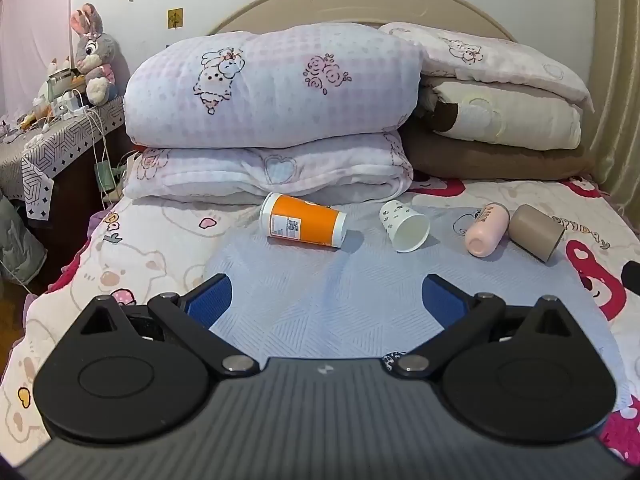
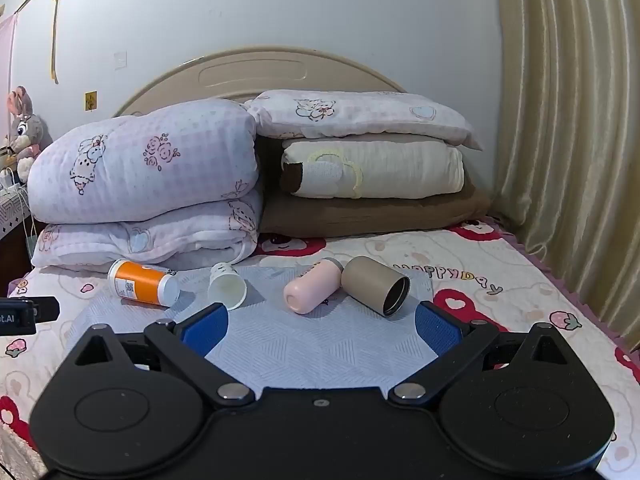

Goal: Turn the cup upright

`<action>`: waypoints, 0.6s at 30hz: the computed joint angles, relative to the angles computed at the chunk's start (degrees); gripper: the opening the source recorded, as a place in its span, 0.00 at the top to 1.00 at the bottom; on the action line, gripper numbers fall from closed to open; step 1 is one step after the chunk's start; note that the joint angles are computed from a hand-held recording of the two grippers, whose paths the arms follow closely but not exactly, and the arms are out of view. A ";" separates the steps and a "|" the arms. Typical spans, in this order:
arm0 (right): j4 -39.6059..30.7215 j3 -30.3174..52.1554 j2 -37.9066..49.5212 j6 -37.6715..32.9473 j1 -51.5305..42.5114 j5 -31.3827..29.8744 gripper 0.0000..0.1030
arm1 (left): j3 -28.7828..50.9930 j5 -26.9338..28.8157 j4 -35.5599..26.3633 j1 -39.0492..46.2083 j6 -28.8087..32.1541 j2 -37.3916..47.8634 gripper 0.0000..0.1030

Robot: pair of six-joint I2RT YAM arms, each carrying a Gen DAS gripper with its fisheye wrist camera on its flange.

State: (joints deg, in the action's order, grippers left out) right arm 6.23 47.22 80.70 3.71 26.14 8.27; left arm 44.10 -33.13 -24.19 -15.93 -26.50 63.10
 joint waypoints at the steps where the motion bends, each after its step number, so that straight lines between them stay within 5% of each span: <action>1: 0.54 -0.21 0.00 0.00 0.02 0.17 0.02 | 0.02 0.01 -0.11 -0.01 0.01 0.00 0.00; 18: -0.78 0.06 -0.16 -0.42 -0.96 -0.55 0.02 | 0.48 0.50 -1.06 0.43 0.91 0.68 0.00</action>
